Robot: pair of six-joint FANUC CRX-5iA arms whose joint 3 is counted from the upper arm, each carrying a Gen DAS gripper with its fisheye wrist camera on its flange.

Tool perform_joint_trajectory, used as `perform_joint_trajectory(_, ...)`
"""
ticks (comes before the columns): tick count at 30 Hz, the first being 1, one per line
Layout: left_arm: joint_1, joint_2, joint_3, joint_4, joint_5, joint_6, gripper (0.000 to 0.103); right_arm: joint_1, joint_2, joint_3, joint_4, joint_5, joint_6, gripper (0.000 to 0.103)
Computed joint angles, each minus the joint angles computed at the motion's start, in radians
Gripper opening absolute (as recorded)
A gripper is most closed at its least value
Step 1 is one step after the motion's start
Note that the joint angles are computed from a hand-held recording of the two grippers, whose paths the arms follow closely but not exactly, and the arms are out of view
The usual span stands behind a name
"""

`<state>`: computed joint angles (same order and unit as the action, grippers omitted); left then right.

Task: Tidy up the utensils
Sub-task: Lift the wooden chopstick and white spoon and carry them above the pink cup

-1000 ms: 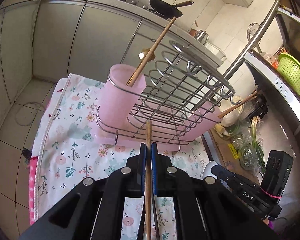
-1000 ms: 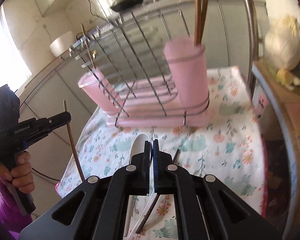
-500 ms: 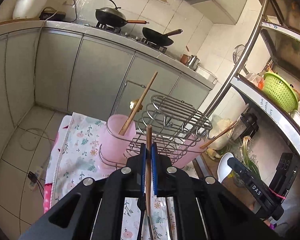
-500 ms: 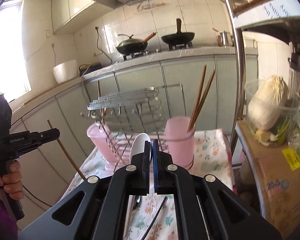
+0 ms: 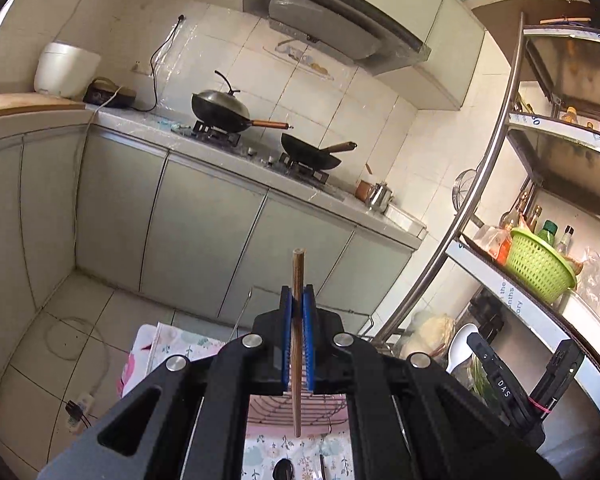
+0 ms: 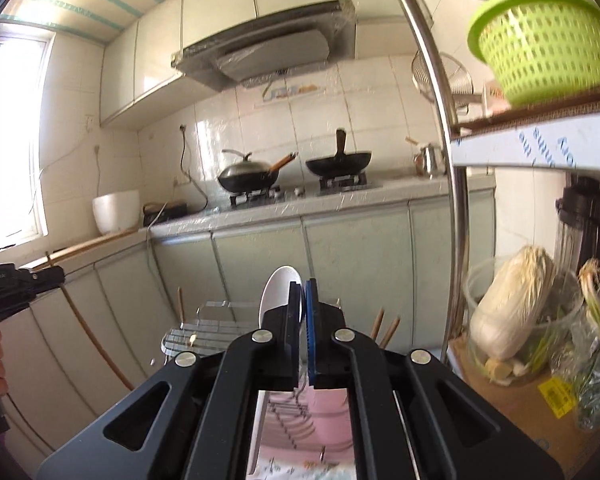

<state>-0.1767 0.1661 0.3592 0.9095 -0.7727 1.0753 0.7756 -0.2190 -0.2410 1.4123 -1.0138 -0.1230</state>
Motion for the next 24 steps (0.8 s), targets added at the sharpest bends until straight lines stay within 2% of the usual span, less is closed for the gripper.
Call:
perform_joint_trajectory(8, -0.007, 0.051, 0.11, -0.047, 0.065, 0.047, 0.005, -0.087, 0.065, 0.019, 0.137, -0.025, -0.026, 0.003)
perform_joint_trajectory(17, -0.033, 0.109, 0.155, -0.144, 0.157, 0.09, 0.005, -0.131, 0.155, 0.015, 0.264, -0.088, -0.005, 0.003)
perform_joint_trajectory(20, -0.041, 0.132, 0.167, -0.175, 0.15, 0.099, 0.005, -0.136, 0.176, 0.014, 0.281, -0.1, 0.017, 0.003)
perform_joint_trajectory(24, -0.044, 0.166, 0.188, -0.21, 0.101, 0.109, 0.005, -0.135, 0.19, 0.008, 0.264, -0.096, 0.035, 0.003)
